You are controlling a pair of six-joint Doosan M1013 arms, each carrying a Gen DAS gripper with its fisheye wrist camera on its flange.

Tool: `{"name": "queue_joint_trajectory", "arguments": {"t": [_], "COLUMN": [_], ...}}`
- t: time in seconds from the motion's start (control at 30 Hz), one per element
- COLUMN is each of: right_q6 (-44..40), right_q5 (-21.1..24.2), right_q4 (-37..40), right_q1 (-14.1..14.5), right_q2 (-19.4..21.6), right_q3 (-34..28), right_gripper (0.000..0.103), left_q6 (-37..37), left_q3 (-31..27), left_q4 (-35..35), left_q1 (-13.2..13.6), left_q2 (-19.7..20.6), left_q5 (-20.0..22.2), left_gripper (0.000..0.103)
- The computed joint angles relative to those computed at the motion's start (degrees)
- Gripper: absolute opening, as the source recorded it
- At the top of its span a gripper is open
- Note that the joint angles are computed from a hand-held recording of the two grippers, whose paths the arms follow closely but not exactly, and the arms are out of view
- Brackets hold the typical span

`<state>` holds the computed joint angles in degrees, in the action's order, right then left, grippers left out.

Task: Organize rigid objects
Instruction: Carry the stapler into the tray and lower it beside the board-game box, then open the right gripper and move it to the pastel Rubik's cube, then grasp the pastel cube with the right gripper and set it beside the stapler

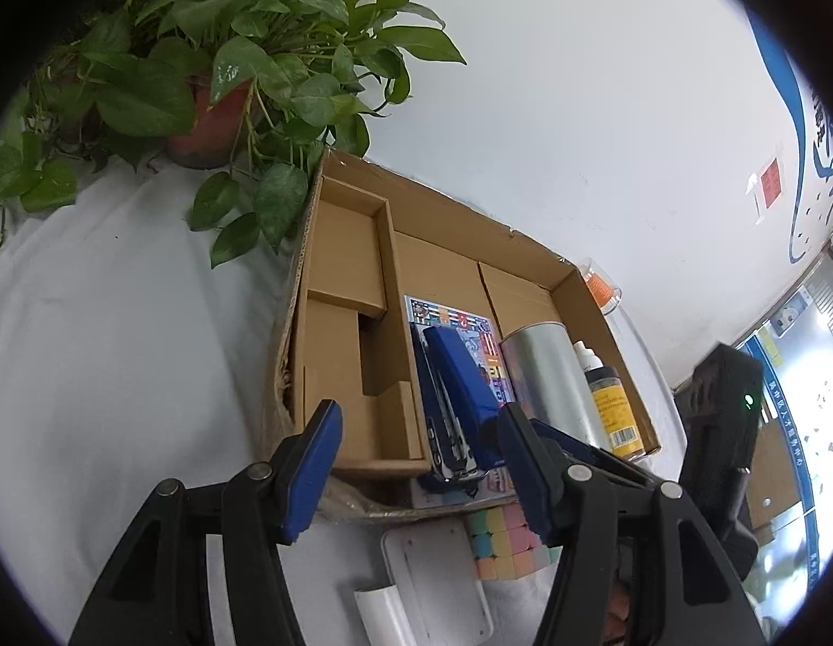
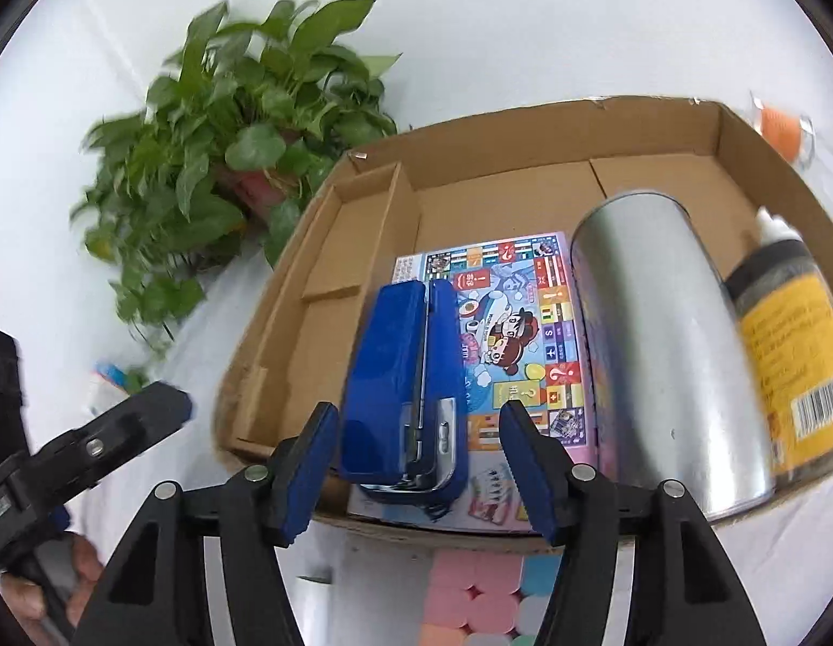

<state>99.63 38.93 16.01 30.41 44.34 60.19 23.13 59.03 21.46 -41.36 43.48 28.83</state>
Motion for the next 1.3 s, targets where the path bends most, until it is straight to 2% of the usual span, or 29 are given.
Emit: {"name": "queue_joint_trajectory", "arguments": {"t": [0.1,0.2,0.3,0.37,0.4,0.43,0.47,0.5,0.53,0.57,0.63,0.7,0.77,0.83,0.9,0.93,0.97,1.0,1.07,1.13,1.17,1.2,1.3], "right_q6": [-5.08,-5.34,-7.88,-11.99,-13.55,-14.86,-16.14,-17.29,-18.81,-19.42,-12.23,-10.13,-18.76,-25.44,-31.67,-34.62,-38.29,-40.86,-44.76,-48.31,-47.98,-46.7,-48.52], "right_q5": [7.54,6.78,8.57,7.6,6.25,3.64,-0.79,-4.93,-9.83,-15.37,-23.42,-24.64,-20.94,-17.78,-16.3,-15.88,-15.66,-15.46,-13.13,-10.34,-9.78,-10.2,-10.24], "right_q4": [5.44,5.97,8.52,10.87,11.36,10.65,8.91,8.0,7.61,6.42,-3.11,-5.52,4.08,11.16,17.61,20.71,24.35,26.64,29.96,32.5,31.53,29.92,31.68], "right_q1": [-0.52,-0.56,-1.02,-1.25,-1.27,-1.09,-0.76,-0.58,-0.53,-0.42,-0.14,-0.59,-1.68,-2.5,-3.16,-3.5,-3.82,-4.07,-4.37,-4.58,-4.41,-4.0,-3.84], "right_q2": [2.61,2.48,2.21,0.94,-0.08,-1.54,-3.78,-5.75,-7.97,-10.33,-13.78,-15.24,-15.33,-14.97,-14.68,-14.57,-14.39,-14.18,-13.16,-12.14,-11.61,-11.41,-12.06], "right_q3": [-3.8,-3.25,-3.16,-1.24,0.22,2.31,5.65,8.7,12.34,16.33,22.7,26.03,27.33,27.9,28.36,28.48,28.56,28.51,27.14,25.81,25.23,25.0,26.19], "right_gripper": [0.062,0.064,0.064,0.064,0.063,0.069,0.082,0.089,0.099,0.103,0.102,0.103,0.102,0.098,0.094,0.093,0.091,0.089,0.077,0.065,0.06,0.06,0.058], "left_q6": [-0.11,-2.13,-8.53,-12.39,-14.29,-15.04,-16.37,-18.48,-20.23,-20.58,-18.05,-15.01,-9.35,-0.71,6.93,12.85,16.29,17.38,18.46,20.04,20.65,20.0,19.2], "left_q3": [0.64,1.67,3.06,3.79,3.88,3.74,3.49,3.28,2.99,2.56,1.41,0.32,-1.26,-2.69,-4.6,-6.36,-7.87,-8.9,-11.78,-12.4,-12.87,-12.98,-12.84], "left_q4": [0.2,1.72,8.57,13.26,16.11,17.55,20.02,23.36,26.3,27.8,27.74,24.21,16.2,4.19,-5.94,-12.51,-16.08,-17.15,-18.55,-22.73,-25.34,-24.95,-23.66], "left_q1": [-0.52,-1.08,-2.05,-2.74,-3.26,-3.62,-4.23,-4.95,-5.64,-6.11,-6.65,-6.46,-5.78,-4.68,-3.97,-3.54,-3.31,-3.4,-3.36,-3.04,-2.85,-2.92,-3.73], "left_q2": [-0.13,-0.6,-1.39,-1.82,-1.96,-1.98,-1.97,-1.93,-1.81,-1.62,-0.95,-0.1,1.01,2.32,3.82,5.02,6.0,6.6,8.3,9.07,9.56,9.65,9.38], "left_q5": [-0.41,-0.73,-0.98,-0.98,-0.04,0.97,2.68,4.63,6.65,8.15,9.41,8.28,6.49,2.63,1.92,2.36,3.21,4.06,7.15,6.72,6.85,7.22,8.57], "left_gripper": [0.059,0.059,0.059,0.059,0.06,0.068,0.073,0.083,0.084,0.084,0.084,0.084,0.084,0.084,0.083,0.083,0.082,0.08,0.075,0.059,0.059,0.059,0.059]}}
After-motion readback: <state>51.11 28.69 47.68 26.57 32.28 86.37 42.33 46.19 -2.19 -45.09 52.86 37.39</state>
